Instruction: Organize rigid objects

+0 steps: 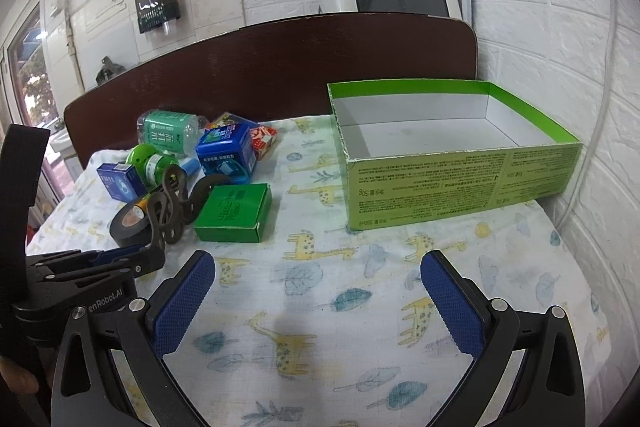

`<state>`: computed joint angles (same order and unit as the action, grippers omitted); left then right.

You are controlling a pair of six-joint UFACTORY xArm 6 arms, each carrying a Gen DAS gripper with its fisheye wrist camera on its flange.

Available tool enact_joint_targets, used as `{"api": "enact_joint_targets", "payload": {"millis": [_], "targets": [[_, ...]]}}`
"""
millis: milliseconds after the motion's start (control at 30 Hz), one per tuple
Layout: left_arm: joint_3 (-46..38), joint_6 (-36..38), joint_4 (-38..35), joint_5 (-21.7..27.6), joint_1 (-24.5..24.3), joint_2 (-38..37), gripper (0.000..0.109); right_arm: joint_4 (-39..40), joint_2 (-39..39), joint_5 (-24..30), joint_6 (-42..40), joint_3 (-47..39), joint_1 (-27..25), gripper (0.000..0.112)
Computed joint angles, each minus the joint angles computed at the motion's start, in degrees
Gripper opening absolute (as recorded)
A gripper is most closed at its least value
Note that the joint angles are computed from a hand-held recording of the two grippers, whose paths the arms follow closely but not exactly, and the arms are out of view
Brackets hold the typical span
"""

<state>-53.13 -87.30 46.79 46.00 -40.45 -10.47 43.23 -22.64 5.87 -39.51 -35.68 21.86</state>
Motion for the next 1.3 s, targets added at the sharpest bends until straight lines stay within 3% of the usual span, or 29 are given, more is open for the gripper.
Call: {"api": "enact_joint_targets", "payload": {"millis": [167, 367, 467, 533, 733, 800, 867, 1100, 1133, 1200, 1233, 1300], "targets": [[4.8, 3.3, -1.6, -1.9, -0.7, -5.2, 0.012, -1.1, 0.7, 1.7, 1.6, -0.7, -1.2, 0.103], [12.6, 1.7, -5.1, 6.4, -2.4, -14.1, 0.011, 10.7, 0.0, 1.7, -13.2, -1.8, 1.3, 0.103], [15.8, -1.3, -5.5, 6.7, -1.9, -18.6, 0.010, 19.2, 0.1, 9.1, -24.2, -4.0, 1.5, 0.103], [16.1, -2.6, -3.7, 6.2, -2.9, -19.4, 0.010, 19.9, 0.9, 13.4, -26.7, -5.3, 1.6, 0.103], [11.6, 1.7, -2.1, -1.4, -3.5, -13.4, 0.014, 14.9, 3.0, 17.1, -18.4, -7.4, 1.2, 0.102], [9.2, 3.4, -1.7, -3.2, -2.7, -9.9, 0.014, 13.9, 3.2, 17.8, -15.8, -7.5, 0.1, 0.095], [7.0, 5.3, -2.3, -4.4, -1.4, -6.9, 0.015, 12.5, 3.3, 19.5, -13.3, -7.7, -1.4, 0.087], [6.7, 5.3, -2.0, -6.2, 1.4, -6.5, 0.018, 8.9, 3.1, 19.8, -10.0, -6.9, -2.6, 0.085], [6.9, 4.9, -1.6, -5.5, 1.3, -7.1, 0.021, 8.7, 3.1, 19.7, -10.2, -6.9, -2.4, 0.085], [7.5, 3.4, -0.1, -4.9, 1.1, -8.1, 0.053, 8.2, 3.2, 18.8, -10.5, -6.8, -1.6, 0.085], [7.4, 2.1, 1.4, -4.3, 0.9, -8.1, 0.057, 8.1, 3.3, 18.7, -10.5, -7.0, -1.3, 0.085], [6.4, 2.1, 3.0, -3.8, 0.8, -7.3, 0.053, 8.1, 3.8, 19.0, -10.5, -7.4, -0.9, 0.085]]}}
